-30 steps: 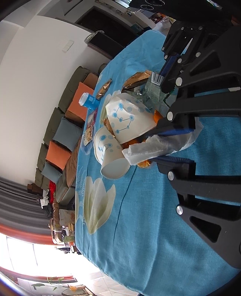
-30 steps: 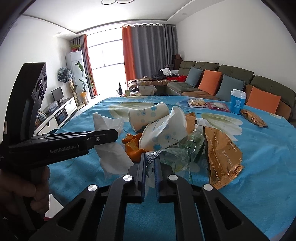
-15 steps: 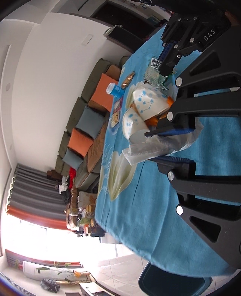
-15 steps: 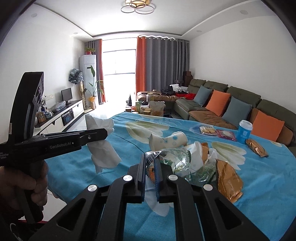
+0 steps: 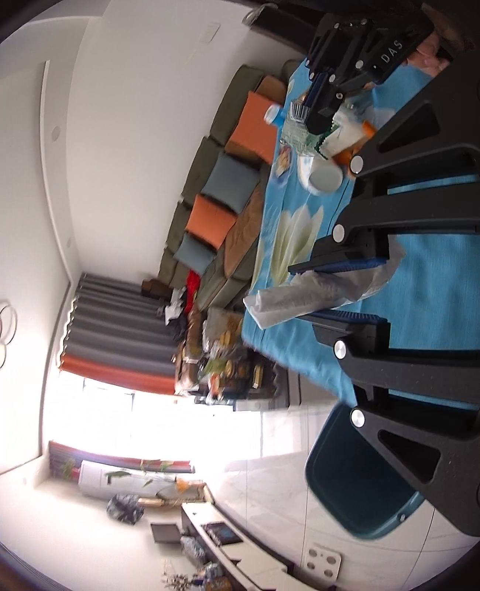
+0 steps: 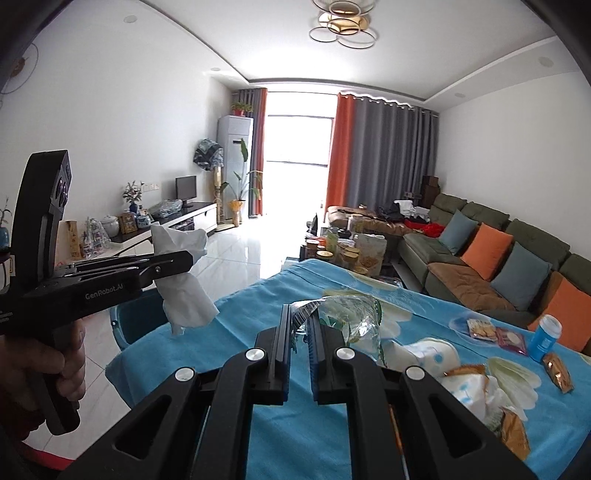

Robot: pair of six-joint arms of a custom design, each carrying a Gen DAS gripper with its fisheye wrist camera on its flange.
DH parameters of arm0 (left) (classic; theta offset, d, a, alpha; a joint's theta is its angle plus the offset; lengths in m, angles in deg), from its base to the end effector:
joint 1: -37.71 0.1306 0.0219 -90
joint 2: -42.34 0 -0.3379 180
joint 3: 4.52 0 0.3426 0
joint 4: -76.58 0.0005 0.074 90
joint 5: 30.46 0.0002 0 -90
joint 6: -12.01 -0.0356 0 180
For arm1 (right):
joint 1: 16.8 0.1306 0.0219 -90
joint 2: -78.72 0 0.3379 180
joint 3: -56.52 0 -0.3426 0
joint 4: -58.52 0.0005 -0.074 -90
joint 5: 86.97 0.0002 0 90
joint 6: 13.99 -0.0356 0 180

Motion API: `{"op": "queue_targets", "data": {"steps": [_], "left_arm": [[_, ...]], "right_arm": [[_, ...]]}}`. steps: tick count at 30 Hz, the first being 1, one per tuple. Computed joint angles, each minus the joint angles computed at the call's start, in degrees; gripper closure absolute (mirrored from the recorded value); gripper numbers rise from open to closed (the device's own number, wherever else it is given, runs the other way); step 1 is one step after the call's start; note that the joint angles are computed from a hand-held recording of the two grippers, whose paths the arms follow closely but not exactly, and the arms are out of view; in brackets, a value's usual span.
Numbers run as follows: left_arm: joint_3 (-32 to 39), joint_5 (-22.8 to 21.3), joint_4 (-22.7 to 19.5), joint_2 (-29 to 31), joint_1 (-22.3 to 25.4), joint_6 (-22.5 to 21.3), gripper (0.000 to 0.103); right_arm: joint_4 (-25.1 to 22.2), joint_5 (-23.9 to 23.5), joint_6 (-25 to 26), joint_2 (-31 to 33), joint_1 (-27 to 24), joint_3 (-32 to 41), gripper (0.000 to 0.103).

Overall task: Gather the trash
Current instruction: 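Carry tissue and plastic bag over the teal bin and open both tools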

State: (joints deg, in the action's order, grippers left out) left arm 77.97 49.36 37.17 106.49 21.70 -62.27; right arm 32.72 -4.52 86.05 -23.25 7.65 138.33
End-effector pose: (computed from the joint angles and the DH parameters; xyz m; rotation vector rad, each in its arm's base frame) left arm 0.2914 -0.0776 0.5031 -0.1133 1.9342 -0.1972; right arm 0.3578 0.1673 0.4426 -0.6647 1.8471 0.2942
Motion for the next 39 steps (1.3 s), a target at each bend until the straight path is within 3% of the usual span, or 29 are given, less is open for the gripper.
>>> {"op": "queue_targets", "data": {"steps": [10,21,29,34,39], "left_arm": [[-1.16,1.38,-3.46,-4.04,16.55,-1.83,0.086],[-2.94,9.6,-6.81,-4.79,32.01,-4.71,0.086],[-5.75,11.93,-6.97,-1.39,35.69,-5.49,0.086],[-6.74,10.86,-4.76,2.39,34.13,-4.92,0.086],[-6.63,10.56,-2.76,7.01,33.41,-5.26,0.086]], "right_arm": [[-3.16,-6.07,2.3,11.2,6.99,12.1,0.096],[-13.05,-11.15,1.82,26.32,12.73,29.77,0.096],[-25.37,-13.3,-0.19,39.5,14.65,45.77,0.096],[-36.13,-15.66,-2.5,48.9,15.04,58.5,0.096],[-44.87,-14.72,-2.49,56.51,15.93,69.79,0.096]]}}
